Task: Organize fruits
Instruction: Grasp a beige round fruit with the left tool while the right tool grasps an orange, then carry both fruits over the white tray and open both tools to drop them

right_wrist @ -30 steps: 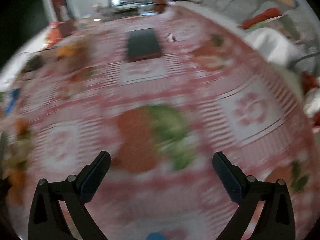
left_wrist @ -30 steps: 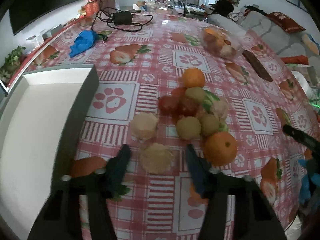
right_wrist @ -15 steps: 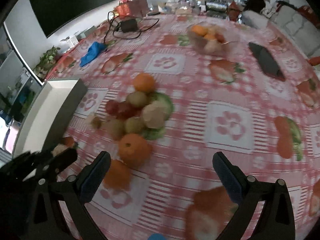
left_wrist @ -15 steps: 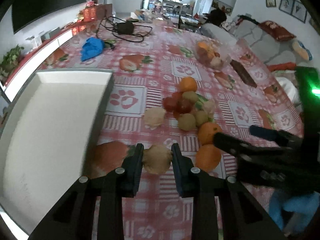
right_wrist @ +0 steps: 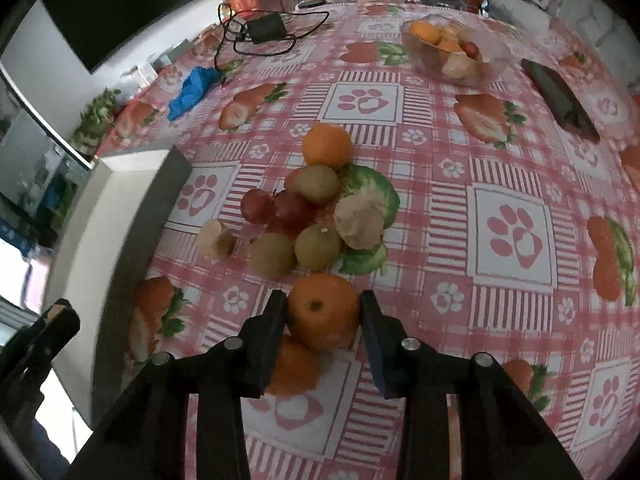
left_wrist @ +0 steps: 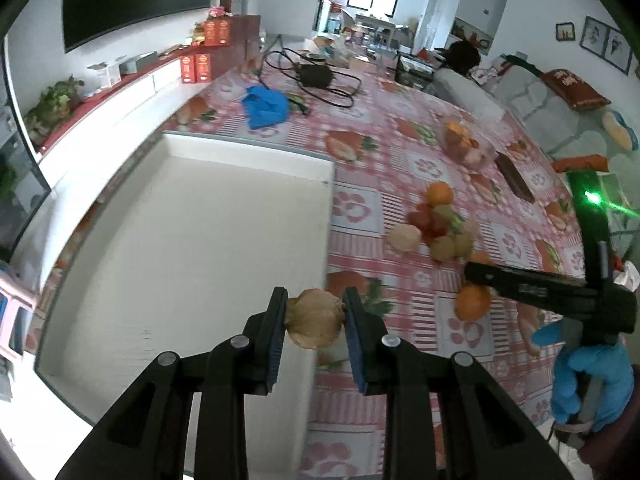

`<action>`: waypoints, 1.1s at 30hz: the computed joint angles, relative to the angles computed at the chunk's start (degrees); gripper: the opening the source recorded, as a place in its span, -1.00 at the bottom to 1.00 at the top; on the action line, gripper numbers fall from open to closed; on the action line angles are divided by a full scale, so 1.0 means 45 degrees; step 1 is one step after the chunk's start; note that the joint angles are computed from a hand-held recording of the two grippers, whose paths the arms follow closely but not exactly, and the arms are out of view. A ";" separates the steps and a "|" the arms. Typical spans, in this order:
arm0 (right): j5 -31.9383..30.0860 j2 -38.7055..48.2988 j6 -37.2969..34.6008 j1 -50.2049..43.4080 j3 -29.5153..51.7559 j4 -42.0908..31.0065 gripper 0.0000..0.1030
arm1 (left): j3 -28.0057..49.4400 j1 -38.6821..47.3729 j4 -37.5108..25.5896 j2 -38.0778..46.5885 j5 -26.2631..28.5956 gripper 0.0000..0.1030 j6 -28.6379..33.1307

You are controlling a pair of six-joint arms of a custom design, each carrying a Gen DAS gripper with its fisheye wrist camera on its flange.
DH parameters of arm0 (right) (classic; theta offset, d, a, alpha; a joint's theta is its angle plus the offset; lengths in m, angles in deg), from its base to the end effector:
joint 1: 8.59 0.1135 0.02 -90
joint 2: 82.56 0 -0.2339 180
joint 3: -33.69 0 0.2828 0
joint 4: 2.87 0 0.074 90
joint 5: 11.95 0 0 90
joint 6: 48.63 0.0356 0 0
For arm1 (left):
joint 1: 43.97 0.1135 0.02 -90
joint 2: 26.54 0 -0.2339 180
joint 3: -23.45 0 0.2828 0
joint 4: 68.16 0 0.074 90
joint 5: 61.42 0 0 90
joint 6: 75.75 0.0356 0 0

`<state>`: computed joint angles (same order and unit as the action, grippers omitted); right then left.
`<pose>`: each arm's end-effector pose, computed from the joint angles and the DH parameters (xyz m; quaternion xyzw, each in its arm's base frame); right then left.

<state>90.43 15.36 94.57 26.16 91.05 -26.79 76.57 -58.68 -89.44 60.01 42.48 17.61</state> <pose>0.2623 0.1727 0.0631 0.1789 0.9533 0.0768 0.2310 0.2925 -0.0856 0.1026 0.1848 0.9285 -0.1445 0.2880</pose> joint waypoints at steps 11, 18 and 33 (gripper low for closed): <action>0.0138 -0.1174 0.0480 0.0854 0.0624 -0.0952 -0.25 | 0.0823 0.2353 -0.0149 0.0235 0.0086 -0.40 0.1852; -0.0860 0.1397 -0.0087 0.1410 0.3846 -0.0825 -0.24 | 0.1632 0.3221 -0.0245 0.1284 -0.0055 -0.41 0.2277; -0.1961 0.6976 -0.1114 0.1731 1.0743 -0.2716 -0.25 | 0.2782 0.3136 -0.0154 0.3542 -0.0416 -0.40 0.2330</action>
